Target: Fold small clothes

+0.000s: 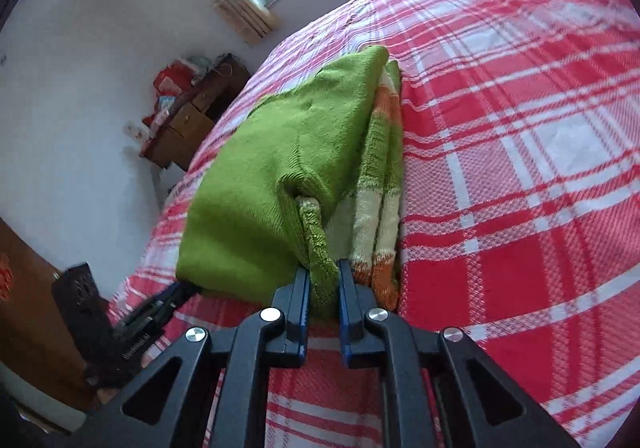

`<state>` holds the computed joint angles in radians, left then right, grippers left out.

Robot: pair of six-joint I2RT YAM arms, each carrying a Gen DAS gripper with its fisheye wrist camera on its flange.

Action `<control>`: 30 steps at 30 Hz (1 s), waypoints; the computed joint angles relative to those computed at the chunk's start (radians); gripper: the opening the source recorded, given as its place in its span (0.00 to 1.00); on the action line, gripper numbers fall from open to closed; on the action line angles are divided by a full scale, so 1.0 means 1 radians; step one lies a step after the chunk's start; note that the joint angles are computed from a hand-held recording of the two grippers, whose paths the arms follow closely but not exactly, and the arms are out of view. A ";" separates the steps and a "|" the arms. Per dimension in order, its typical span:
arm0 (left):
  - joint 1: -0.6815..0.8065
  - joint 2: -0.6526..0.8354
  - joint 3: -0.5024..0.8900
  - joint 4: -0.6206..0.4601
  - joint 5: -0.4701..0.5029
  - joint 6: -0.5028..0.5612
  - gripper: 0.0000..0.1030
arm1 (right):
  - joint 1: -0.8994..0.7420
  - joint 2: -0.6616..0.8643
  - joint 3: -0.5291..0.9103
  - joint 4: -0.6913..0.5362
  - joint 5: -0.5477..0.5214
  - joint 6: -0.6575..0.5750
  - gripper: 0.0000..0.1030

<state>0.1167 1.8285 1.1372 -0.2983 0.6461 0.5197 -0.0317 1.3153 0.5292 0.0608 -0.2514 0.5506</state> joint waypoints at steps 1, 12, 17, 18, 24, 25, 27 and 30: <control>0.015 -0.008 0.004 -0.006 0.007 0.012 0.44 | 0.013 -0.031 0.009 -0.049 0.034 -0.017 0.11; -0.060 0.119 0.261 0.052 -0.065 -0.244 0.66 | 0.103 -0.071 0.195 -0.196 0.360 -0.064 0.59; -0.151 0.188 0.323 0.065 -0.136 -0.337 0.66 | 0.028 0.208 0.398 -0.176 0.291 -0.088 0.60; -0.173 0.206 0.330 0.053 -0.149 -0.339 0.66 | 0.005 0.276 0.455 -0.203 0.301 -0.091 0.60; -0.221 0.188 0.225 0.127 -0.211 -0.337 0.69 | -0.056 0.498 0.649 -0.265 0.230 -0.255 0.06; -0.221 0.191 0.233 0.119 -0.213 -0.346 0.71 | -0.053 0.511 0.670 -0.266 0.248 -0.285 0.06; -0.224 0.204 0.252 0.100 -0.220 -0.358 0.76 | -0.055 0.525 0.703 -0.251 0.283 -0.317 0.06; -0.234 0.199 0.245 0.108 -0.240 -0.374 0.80 | -0.062 0.557 0.737 -0.211 0.342 -0.333 0.05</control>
<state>-0.1177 2.0271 1.3821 -0.1908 0.4057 0.1454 -0.0938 1.8719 1.2658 -0.1506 0.0904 0.2174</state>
